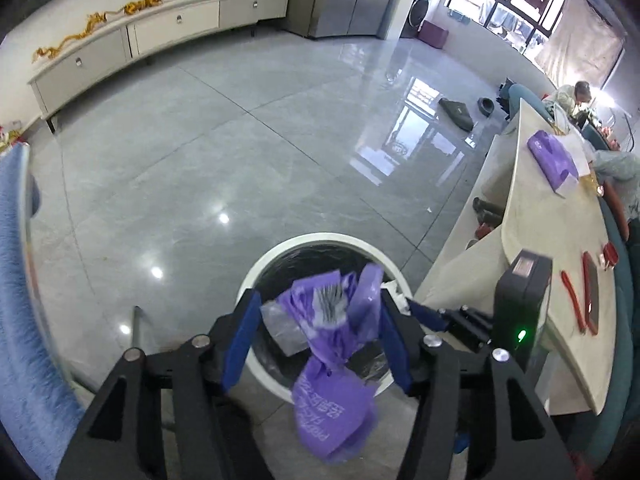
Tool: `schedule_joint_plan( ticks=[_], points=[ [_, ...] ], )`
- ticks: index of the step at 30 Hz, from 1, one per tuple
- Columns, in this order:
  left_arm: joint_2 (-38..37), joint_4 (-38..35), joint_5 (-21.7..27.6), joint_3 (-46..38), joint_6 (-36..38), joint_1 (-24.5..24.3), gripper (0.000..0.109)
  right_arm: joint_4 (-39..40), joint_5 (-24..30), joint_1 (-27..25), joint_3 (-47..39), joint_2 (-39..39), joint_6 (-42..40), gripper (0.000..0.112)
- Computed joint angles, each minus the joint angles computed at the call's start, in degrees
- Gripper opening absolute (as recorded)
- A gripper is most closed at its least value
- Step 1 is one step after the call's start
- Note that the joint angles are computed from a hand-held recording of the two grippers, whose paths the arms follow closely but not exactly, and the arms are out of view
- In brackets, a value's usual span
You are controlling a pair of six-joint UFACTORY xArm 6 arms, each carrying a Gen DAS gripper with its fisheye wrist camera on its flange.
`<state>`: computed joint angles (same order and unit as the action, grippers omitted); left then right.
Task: Collect trash
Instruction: 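Carry tissue and purple bag over the bin and open both grippers, then move both open grippers back to the wrapper pile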
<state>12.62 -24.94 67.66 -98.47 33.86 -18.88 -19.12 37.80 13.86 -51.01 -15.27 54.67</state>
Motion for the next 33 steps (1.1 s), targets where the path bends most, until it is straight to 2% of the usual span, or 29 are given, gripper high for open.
schedule_joint_plan(
  ticks=[5, 9, 18, 24, 27, 33],
  points=[
    [0.28, -2.48, 1.71, -0.99, 0.25, 1.2, 0.063, 0.48, 0.84, -0.45, 0.97, -0.85, 0.0, 0.039],
    [-2.84, -2.9, 0.44, 1.85, 0.77, 2.5, 0.063, -0.42, 2.5, 0.24, 1.23, -2.35, 1.22, 0.04],
    [-15.72, -0.3, -10.03, 15.04, 6.14, 7.32, 0.063, -5.48, 4.67, 4.61, -1.21, -5.99, 5.52, 0.041],
    [-22.4, -0.66, -14.37, 21.53, 12.07, 15.11, 0.063, -9.49, 5.07, 10.13, -7.56, -4.26, 7.94, 0.044],
    [-24.48, -1.83, -15.27, 23.15, 15.48, 20.8, 0.063, -11.14, 5.58, 13.2, -12.5, -1.45, 7.67, 0.045],
    [-24.35, -9.23, -11.5, 19.9, 19.96, 34.38, 0.064, -11.68, 6.18, 18.39, -23.32, 5.77, 4.76, 0.046]
  ],
)
